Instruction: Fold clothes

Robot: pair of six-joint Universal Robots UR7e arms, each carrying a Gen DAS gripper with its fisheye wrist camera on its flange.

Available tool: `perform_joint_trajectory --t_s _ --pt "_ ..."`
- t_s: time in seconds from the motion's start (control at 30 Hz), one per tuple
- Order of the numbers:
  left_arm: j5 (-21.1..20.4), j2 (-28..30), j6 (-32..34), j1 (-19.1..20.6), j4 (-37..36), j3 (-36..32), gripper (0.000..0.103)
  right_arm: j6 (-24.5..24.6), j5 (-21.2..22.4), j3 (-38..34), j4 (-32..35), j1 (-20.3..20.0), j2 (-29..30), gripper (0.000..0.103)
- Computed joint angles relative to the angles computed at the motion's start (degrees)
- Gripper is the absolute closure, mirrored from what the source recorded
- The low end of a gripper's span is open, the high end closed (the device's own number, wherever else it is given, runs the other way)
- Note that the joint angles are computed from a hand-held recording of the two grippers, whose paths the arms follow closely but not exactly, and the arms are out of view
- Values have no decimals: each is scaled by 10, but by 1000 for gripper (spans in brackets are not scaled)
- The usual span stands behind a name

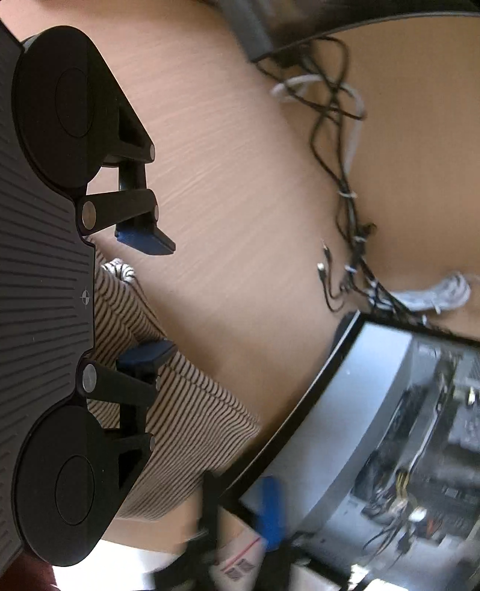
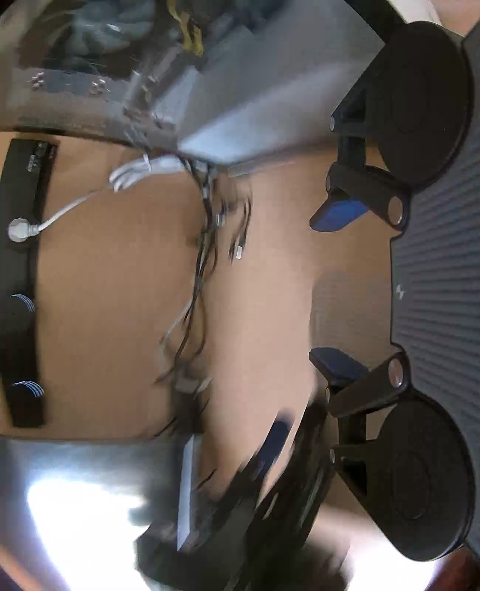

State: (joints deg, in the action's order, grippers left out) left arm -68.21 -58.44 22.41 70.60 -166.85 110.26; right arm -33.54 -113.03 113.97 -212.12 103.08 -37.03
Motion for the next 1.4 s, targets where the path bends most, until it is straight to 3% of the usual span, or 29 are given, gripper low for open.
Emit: perform_joint_trajectory --t_s 0.07,0.1,0.23,0.43,0.57,0.67,0.8,0.93,1.07,1.17,1.3,1.4 --pt "-1 4 -1 3 2 -4 46 19 8 1 39 -8 3 34" --pt "-1 6 -1 4 2 -5 46 29 -8 -5 61 -14 14 35" --pt "3 9 4 3 -6 -1 46 30 5 -5 41 -33 35 33" --pt "5 -1 24 -1 -38 14 44 33 7 -26 78 -21 16 31" --pt "15 -21 46 -13 -66 38 46 55 -24 -61 68 -15 27 30" --pt "13 -42 43 -22 -73 55 46 47 -85 -105 91 -15 54 26" --pt "-14 -71 44 -28 -65 71 46 -5 -106 -143 75 -18 86 20" --pt "-35 -71 52 -21 -44 68 45 -3 -113 -153 77 -18 92 20" --pt "-28 -45 43 -2 -17 43 45 21 -111 -124 65 -8 72 20" --pt "-30 -25 29 13 -1 19 38 71 -68 -65 73 0 24 20" --pt "-36 -7 30 19 4 -1 34 86 -45 0 79 15 -12 9" --pt "-44 0 22 25 18 -12 29 105 -100 7 84 19 12 9"
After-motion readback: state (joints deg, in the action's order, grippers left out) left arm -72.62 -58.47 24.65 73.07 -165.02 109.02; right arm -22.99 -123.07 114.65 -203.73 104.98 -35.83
